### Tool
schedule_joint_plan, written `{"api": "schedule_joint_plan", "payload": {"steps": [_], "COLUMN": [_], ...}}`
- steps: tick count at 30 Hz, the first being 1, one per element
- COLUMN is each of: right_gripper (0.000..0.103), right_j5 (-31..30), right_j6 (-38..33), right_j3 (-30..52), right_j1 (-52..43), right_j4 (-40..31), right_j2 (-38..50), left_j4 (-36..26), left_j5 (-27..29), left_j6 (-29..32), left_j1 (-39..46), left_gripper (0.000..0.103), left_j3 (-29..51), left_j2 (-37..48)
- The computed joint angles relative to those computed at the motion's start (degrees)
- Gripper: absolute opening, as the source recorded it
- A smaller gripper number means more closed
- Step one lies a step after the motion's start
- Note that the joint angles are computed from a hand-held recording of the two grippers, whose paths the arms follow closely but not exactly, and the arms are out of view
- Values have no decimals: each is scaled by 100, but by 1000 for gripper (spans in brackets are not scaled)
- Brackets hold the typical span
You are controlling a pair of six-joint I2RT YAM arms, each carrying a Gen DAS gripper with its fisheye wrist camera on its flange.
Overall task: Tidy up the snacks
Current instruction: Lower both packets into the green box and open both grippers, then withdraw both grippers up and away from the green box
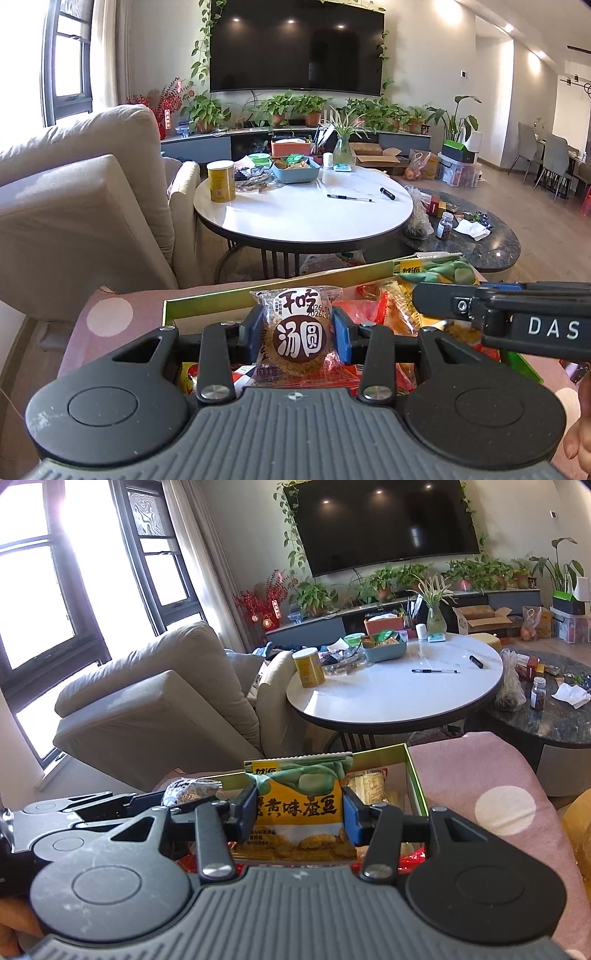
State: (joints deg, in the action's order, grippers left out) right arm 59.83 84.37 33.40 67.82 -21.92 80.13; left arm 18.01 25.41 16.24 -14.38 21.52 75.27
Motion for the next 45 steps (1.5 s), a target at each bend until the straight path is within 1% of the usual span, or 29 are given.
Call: {"api": "schedule_joint_plan", "payload": {"steps": [1,4,5,7,10,14,17,20,22,25,29,33,36,39,44,45], "right_gripper": [80,80,80,80,80,80,80,80,80,80,80,80,80,80,80,80], "right_j5": [-22,-78,-83,-91,-84,-113,-64,-17,45,145,231,260,348,491,689,713], "right_j6": [-13,-92,-78,-94,-76,-98,-45,100,217,371,610,891,1212,1681,2732,2993], "right_j3": [-6,-31,-25,-23,-25,-72,-133,-92,-8,52,124,314,573,895,1559,1711], "right_j1": [-15,-77,-76,-96,-97,-163,-180,-126,-58,45,167,366,601,888,1371,1474], "right_j4": [33,147,139,142,135,211,347,222,6,-213,-496,-953,-1470,-2117,-3443,-3755], "right_j2": [11,11,14,8,-4,-45,-65,-66,-29,-9,3,70,190,365,830,942], "left_j4": [59,184,232,300,273,203,189,151,154,196,105,-34,-314,-841,-1751,-2021], "left_j5": [-3,37,46,-48,-45,-47,-85,-73,-57,-54,-4,153,365,689,1239,1358], "left_j6": [-30,-40,-25,-6,59,143,229,220,203,165,109,41,11,139,370,425], "left_j1": [-3,15,20,-15,28,70,62,78,91,93,146,318,526,816,1375,1517], "left_gripper": [36,43,48,50,51,61,61,63,64,67,73,84,89,91,92,93], "left_j3": [-8,-70,-118,-207,-284,-343,-409,-430,-440,-481,-560,-699,-799,-829,-853,-848], "left_j2": [40,51,7,-114,-291,-412,-506,-549,-564,-606,-813,-1224,-1698,-2255,-3249,-3517]}}
